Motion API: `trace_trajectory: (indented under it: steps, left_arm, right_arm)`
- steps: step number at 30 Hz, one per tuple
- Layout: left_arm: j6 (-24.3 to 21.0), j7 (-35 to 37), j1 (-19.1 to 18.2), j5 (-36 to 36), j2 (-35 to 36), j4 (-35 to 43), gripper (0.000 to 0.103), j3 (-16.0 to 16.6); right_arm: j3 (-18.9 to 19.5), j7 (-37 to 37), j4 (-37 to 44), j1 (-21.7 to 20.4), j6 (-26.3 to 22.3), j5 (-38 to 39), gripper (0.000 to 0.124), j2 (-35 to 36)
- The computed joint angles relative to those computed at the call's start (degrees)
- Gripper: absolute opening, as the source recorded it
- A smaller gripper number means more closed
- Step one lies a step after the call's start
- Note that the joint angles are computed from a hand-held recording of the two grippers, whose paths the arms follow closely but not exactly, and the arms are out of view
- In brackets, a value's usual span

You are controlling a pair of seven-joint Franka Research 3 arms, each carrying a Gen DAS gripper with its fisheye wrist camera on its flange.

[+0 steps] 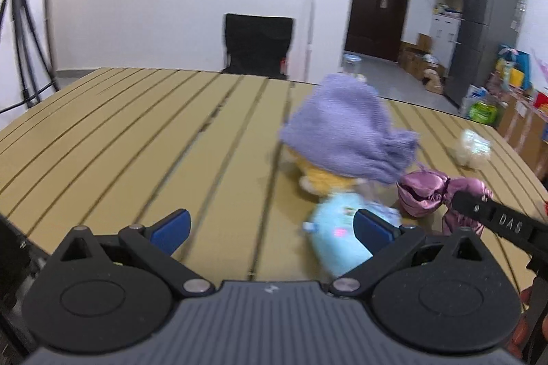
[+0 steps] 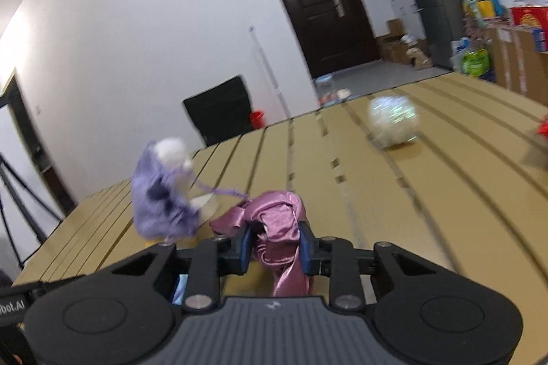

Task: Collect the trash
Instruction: 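Grasp the pink satin cloth with the right gripper while the left approaches the blue plush, then close the left gripper on the blue fluffy plush while the right holds the pink cloth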

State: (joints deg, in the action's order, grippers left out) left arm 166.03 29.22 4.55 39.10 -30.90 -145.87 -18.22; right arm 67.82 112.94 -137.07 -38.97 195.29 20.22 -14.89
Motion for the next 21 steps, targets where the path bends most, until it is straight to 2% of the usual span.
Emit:
trace_trajectory:
  steps: [3, 6, 10, 12, 13, 16, 18, 21]
  left_arm:
    - [0.8, 1.0, -1.0, 0.6, 1.9, 1.0, 0.103, -0.9]
    - [0.8, 1.4, -1.2, 2.3, 4.3, 2.5, 0.103, -2.4]
    - [-2.3, -4.6, 2.4, 10.9, 6.6, 5.3, 0.103, -8.2]
    - [-4.4, -7.2, 2.8, 14.5, 8.1, 6.7, 0.103, -9.4]
    - [-5.5, -7.9, 2.5, 15.3, 9.1, 7.5, 0.103, -9.3]
    - [-8.9, -9.2, 1.0, 16.2, 12.5, 9.9, 0.103, -8.6]
    - [-9.2, -10.2, 0.0, 17.0, 14.0, 10.9, 0.103, -7.4]
    - [-8.8, -10.8, -1.8, 17.5, 15.3, 11.5, 0.103, -5.1]
  right_arm:
    - [-4.1, 0.4, -2.3, 3.3, 0.9, 2.2, 0.025, -2.5]
    - [-5.1, 0.5, -4.3, 3.2, 0.6, 4.5, 0.025, -6.1]
    - [-7.6, 1.5, -6.9, 4.3, -0.1, 4.4, 0.025, -9.5]
    - [-8.4, 1.8, -7.7, 4.6, 0.0, 4.0, 0.025, -10.0]
    - [-9.4, 1.8, -8.2, 5.3, -0.1, 3.7, 0.025, -10.3]
    - [-9.2, 2.1, -9.1, 4.7, -0.3, 3.3, 0.025, -11.6]
    - [-8.4, 2.5, -9.4, 3.5, -0.7, 2.9, 0.025, -12.4]
    - [-9.3, 3.4, -10.3, 4.2, -0.8, 2.0, 0.025, -12.6]
